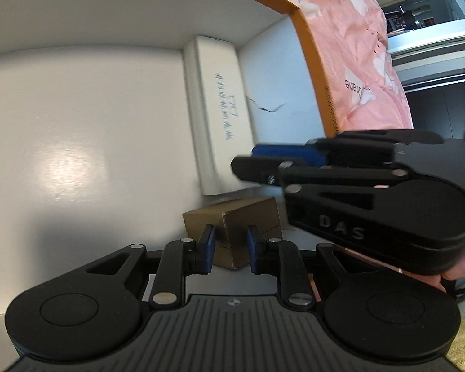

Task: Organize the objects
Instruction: 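Lower the gold box into the orange box corner and open the left tool, then move both tools back over the pile of items beside the box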

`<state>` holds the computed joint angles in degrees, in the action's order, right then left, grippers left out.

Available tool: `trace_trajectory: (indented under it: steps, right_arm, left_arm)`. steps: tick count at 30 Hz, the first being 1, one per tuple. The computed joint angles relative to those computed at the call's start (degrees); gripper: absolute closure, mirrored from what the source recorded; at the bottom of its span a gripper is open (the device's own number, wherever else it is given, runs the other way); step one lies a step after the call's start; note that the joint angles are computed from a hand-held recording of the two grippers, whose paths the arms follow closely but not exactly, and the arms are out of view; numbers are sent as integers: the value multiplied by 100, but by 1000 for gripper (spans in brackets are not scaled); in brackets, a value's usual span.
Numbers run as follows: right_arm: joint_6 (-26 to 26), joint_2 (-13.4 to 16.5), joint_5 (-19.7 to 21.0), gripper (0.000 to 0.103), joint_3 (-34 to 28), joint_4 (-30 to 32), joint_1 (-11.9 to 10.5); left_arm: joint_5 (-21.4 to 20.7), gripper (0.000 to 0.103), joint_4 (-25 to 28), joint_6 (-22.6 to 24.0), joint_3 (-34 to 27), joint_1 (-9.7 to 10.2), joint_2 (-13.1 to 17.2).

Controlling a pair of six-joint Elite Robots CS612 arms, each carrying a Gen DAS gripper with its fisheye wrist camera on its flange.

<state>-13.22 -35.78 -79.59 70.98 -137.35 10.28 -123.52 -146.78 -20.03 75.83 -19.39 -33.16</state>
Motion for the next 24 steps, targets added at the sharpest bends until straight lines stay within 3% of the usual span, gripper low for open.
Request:
trace_trajectory:
  steps: [8, 13, 17, 20, 24]
  right_arm:
    - [145, -215, -304, 80, 469, -845, -63]
    - [302, -278, -96, 81, 589, -1013, -159]
    - [311, -399, -179, 77, 805, -1344, -139]
    - [407, -540, -158, 76, 1027, -1642, -147]
    - [823, -786, -46, 66, 1510, -2444, -196]
  left_arm:
    - [205, 80, -60, -25, -62, -142, 24]
    - [312, 78, -192, -175, -31, -177, 19]
    - [437, 78, -344, -133, 80, -208, -54]
    - [614, 69, -664, -205, 291, -227, -183]
    - [1078, 66, -1757, -235, 931, -269, -549]
